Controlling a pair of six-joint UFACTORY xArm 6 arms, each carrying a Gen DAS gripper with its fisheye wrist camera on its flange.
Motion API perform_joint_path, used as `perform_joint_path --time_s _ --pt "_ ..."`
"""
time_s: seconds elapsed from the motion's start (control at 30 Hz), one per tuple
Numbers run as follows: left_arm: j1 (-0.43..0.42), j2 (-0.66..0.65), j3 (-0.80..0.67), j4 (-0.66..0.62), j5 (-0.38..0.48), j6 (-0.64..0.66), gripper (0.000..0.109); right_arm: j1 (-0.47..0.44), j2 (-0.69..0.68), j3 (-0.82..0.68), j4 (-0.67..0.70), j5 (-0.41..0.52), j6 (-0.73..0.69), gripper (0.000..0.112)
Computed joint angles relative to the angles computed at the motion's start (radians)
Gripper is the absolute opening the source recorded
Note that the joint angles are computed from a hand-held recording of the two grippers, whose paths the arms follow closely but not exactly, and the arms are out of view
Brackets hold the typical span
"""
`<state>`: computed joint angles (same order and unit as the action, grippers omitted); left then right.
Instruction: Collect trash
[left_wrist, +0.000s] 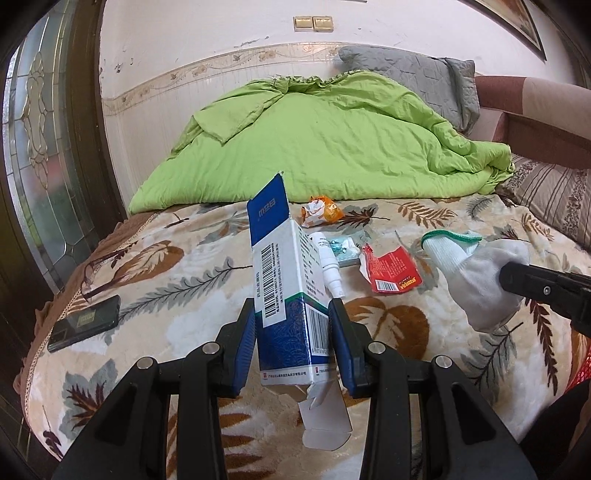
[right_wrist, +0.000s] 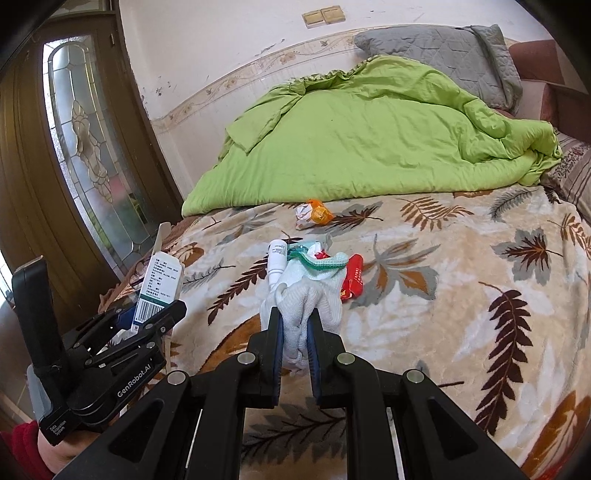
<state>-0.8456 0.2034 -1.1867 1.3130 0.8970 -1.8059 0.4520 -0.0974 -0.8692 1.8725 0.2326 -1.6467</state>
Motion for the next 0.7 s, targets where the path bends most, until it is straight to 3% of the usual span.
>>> perform_joint_path --time_s 0.7 --pt "0.01 -0.012 0.006 -0.017 0.002 -0.009 0.037 -0.002 0.003 -0.003 0.006 0.0 -0.008 0.013"
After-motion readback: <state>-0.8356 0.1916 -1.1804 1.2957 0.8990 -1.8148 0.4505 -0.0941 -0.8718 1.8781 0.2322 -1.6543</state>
